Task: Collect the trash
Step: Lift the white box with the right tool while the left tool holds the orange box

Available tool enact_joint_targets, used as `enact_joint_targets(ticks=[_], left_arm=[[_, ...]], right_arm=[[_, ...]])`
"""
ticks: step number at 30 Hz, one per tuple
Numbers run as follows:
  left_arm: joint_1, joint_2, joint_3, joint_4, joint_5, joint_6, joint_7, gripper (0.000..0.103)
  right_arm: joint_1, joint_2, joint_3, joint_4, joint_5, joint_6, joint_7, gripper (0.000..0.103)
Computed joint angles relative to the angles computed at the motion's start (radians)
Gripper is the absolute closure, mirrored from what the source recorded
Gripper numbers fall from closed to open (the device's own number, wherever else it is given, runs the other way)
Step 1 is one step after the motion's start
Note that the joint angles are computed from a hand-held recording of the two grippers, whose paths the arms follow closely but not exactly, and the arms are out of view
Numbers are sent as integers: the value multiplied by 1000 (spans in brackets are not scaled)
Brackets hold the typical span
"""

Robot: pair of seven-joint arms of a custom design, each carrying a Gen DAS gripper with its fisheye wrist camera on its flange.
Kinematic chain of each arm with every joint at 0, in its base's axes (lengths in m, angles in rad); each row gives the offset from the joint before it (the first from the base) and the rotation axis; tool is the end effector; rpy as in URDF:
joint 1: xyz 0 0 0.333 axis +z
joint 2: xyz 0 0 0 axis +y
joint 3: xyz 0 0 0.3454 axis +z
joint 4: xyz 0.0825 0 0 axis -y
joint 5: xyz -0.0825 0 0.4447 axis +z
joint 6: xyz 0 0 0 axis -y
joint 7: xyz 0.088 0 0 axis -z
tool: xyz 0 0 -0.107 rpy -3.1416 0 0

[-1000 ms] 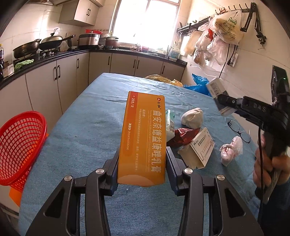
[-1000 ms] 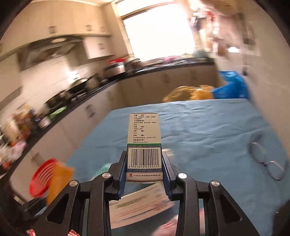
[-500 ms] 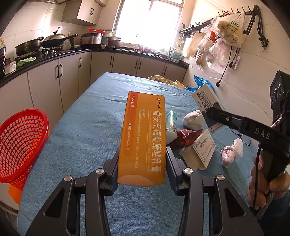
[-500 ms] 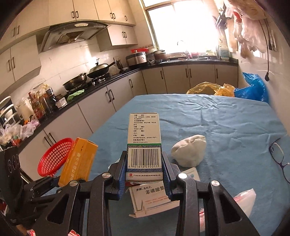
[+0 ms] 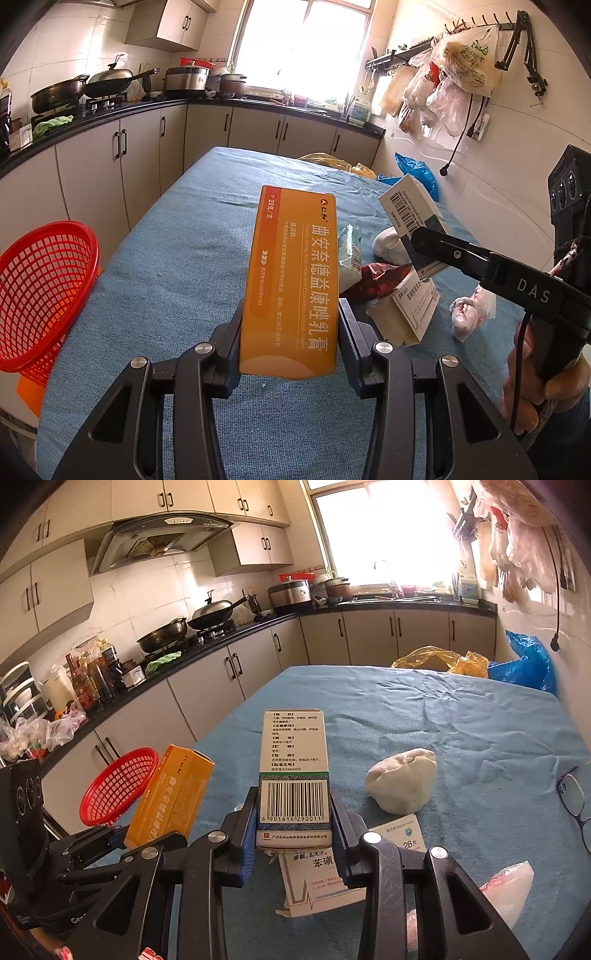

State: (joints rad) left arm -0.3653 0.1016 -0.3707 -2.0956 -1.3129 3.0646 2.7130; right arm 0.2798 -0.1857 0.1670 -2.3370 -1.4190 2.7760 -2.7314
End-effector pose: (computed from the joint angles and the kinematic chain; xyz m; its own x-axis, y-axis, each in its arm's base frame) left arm 0.5207 -0.3617 0.4257 -0.6225 -0.7524 0.2155 -0.5762 0.2542 -0.7768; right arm 0.4749 0.2778 0.4435 -0.1666 -0.9582 -0.2324 -0.5224 0.2857 -0.8034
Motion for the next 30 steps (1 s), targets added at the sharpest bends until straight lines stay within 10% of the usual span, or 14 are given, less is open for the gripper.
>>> enact_joint_targets(ticks=[30], left_arm=[[0,4,-5,-1,27,4,-36,60]], right_arm=[[-4,-11,0,-7,-19,11,34,66]])
